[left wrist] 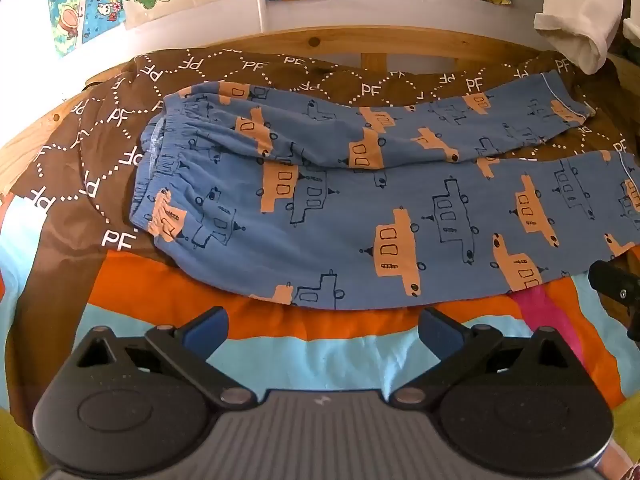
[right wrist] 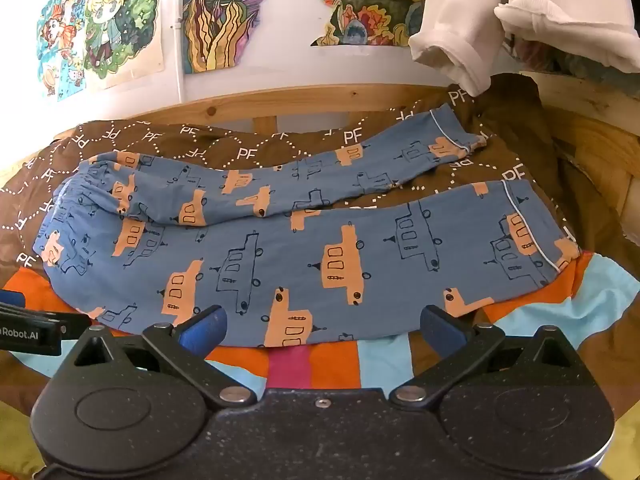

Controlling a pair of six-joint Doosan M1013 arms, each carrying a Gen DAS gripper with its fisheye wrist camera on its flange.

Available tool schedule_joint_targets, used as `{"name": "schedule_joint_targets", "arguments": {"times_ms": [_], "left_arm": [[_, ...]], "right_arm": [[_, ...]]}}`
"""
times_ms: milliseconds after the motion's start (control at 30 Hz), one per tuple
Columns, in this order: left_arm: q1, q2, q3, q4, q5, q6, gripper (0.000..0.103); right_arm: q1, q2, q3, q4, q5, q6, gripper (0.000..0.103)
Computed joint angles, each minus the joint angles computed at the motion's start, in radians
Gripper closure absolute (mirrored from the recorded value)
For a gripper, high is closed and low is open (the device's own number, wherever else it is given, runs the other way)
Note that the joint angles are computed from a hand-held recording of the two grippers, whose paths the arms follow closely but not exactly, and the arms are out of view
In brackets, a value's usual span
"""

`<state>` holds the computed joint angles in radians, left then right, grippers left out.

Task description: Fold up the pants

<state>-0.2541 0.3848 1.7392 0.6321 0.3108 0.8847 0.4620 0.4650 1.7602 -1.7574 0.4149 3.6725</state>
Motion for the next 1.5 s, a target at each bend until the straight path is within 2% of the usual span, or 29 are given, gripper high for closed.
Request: {"name": "schedule_joint_targets", "arguments": {"times_ms": [100, 1500], "left_arm": [[-0.001, -0.001, 0.003, 0.027, -0.006, -0.021, 0.000], [-0.002, 0.000, 0.007, 0.013, -0.002, -0.012, 0.000]], "right_arm": [[0.000, 0.000, 0.000, 0.002, -0.001, 0.000, 0.001], [-0.002, 0.002, -0.002, 0.052, -0.014, -0.039, 0.001]]}}
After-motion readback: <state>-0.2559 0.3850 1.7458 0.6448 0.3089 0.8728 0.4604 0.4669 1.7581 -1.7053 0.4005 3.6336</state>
